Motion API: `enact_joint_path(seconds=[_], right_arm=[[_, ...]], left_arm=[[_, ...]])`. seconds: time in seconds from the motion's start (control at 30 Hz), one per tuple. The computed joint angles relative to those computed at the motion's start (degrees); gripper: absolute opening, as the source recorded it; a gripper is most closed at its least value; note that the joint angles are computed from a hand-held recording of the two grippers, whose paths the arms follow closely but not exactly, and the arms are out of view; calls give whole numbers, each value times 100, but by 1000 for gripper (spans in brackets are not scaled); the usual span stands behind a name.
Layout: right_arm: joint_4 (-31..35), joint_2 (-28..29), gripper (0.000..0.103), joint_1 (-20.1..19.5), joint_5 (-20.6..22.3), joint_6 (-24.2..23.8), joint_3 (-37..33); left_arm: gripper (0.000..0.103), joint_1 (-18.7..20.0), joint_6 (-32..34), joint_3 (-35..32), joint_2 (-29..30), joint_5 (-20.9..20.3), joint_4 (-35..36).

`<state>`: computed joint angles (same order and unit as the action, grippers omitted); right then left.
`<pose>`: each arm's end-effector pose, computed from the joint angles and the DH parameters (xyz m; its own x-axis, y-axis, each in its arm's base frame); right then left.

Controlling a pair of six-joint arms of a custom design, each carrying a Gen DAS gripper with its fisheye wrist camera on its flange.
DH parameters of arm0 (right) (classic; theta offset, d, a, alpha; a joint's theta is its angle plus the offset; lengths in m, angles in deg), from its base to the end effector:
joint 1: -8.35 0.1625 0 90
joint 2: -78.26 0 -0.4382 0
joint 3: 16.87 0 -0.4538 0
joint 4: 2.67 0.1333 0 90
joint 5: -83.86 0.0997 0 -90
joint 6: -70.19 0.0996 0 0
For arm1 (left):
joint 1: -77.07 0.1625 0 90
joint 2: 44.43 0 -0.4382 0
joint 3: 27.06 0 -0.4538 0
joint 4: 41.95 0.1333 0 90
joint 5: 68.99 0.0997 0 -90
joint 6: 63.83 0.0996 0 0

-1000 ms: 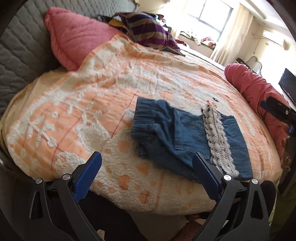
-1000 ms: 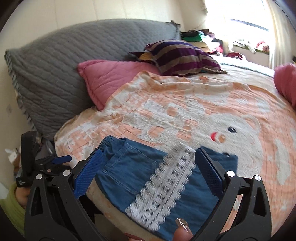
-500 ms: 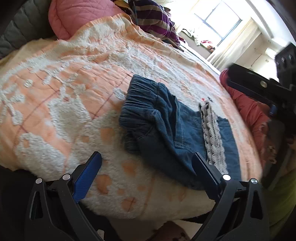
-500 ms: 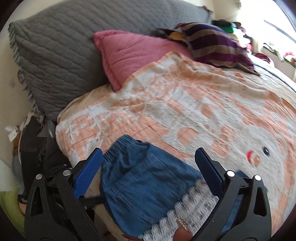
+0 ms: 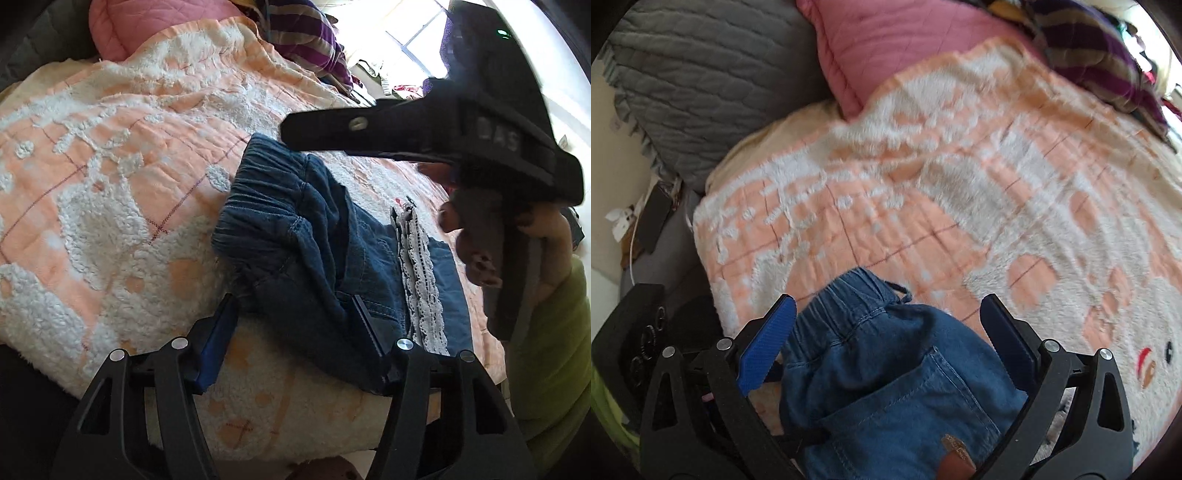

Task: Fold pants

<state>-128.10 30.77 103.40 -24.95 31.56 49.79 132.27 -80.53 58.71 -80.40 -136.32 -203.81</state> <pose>0.1753 -0.8347 0.2739 -0.6901 -0.5918 0.4166 -0.6596 0.7512 -0.0255 -0.3010 -0.7339 0.0255 -0.9569 0.1719 -0.2342 0.2651 0.8461 -0.4624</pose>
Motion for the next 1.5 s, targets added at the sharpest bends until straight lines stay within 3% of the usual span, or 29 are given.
enact_joint_path(seconds=[0.2, 0.27, 0.3, 0.33, 0.4, 0.5, 0.63, 0.77, 0.83, 0.93, 1.17, 1.3, 1.5], right_arm=[[411, 338, 94, -15, -145, 24, -322], [518, 405, 80, -20, -91, -10, -366], [552, 407, 53, -28, -17, -84, -353], [665, 410, 42, -43, 72, -161, -359], [470, 357, 31, -41, 44, -278, -240], [475, 130, 22, -138, 510, -235, -156], [502, -242, 22, -271, 1159, -181, -19], [413, -611, 22, -420, 1612, -143, 196], [368, -772, 22, -486, 1770, -115, 309], [143, -1020, 22, -577, 1913, -116, 543], [-13, -1481, 23, -840, 2242, -85, 814], [-140, -1676, 26, -958, 2377, -112, 966], [-248, -2009, 45, -1208, 2619, -45, 1223]], left_arm=[[59, 26, 53, -35, 28, -27, -13], [62, 24, 69, -44, 36, -21, -20], [62, 32, 73, -57, 46, -38, -37], [65, 42, 65, -58, 46, -87, -59], [72, 56, 91, -53, 42, -226, -128], [84, 17, 111, 18, 10, -305, -239], [91, -4, 85, -2, 14, -377, -362], [91, 32, -28, -195, 101, -906, -293], [89, 9, 0, -332, 180, -1122, -242], [71, -96, 42, -510, 280, -1203, -126], [68, -330, 203, -854, 512, -1345, 110], [68, -446, 335, -865, 535, -1325, 217], [68, -544, 581, -1198, 802, -1555, 642]])
